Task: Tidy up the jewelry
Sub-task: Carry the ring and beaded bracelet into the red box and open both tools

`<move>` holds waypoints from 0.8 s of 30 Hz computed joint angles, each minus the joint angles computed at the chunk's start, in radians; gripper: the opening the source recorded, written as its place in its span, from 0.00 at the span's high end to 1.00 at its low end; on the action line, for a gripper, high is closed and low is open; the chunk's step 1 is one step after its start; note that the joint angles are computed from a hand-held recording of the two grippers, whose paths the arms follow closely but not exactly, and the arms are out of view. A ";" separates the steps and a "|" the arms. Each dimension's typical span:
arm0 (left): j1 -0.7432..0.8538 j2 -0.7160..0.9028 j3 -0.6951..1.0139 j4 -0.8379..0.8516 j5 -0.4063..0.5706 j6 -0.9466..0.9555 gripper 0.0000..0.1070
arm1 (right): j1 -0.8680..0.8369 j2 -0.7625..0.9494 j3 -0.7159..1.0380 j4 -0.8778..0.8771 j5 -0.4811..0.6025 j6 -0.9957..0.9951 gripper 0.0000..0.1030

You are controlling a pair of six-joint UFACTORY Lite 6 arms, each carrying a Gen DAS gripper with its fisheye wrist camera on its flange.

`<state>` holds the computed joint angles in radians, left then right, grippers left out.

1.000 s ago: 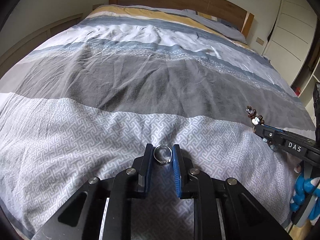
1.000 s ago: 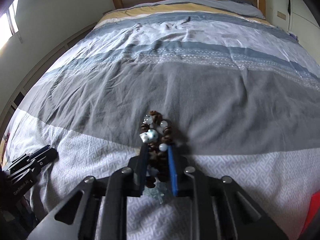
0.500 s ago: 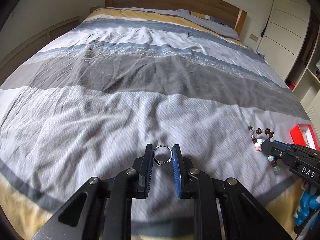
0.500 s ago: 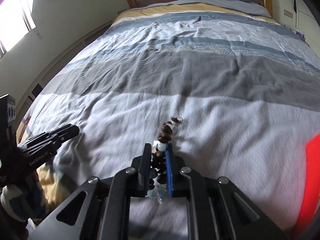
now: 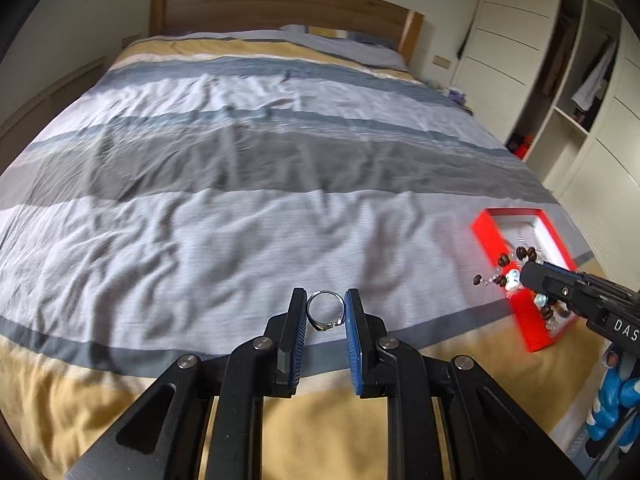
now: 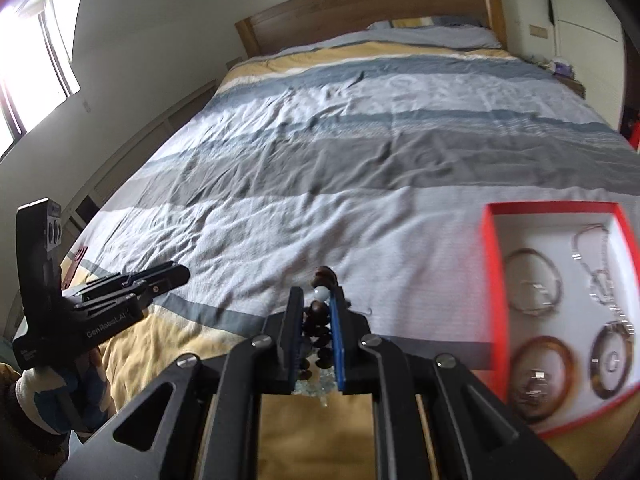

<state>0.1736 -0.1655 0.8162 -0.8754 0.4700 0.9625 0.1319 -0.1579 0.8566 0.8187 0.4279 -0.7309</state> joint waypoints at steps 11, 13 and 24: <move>-0.532 0.258 0.323 0.286 -0.134 -0.514 0.83 | -0.527 0.067 0.169 0.091 0.257 -0.349 0.89; -0.596 0.354 0.423 0.342 -0.141 -0.585 0.83 | -0.586 0.145 0.224 0.103 0.268 -0.392 0.88; -0.748 0.884 0.995 0.651 -0.062 -0.921 0.83 | -0.704 0.498 0.391 0.129 0.180 -0.529 0.88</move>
<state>-0.5745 0.7181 1.8110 -0.2241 0.4080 0.0416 -0.5718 0.3398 1.2475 0.9476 0.6084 -1.2596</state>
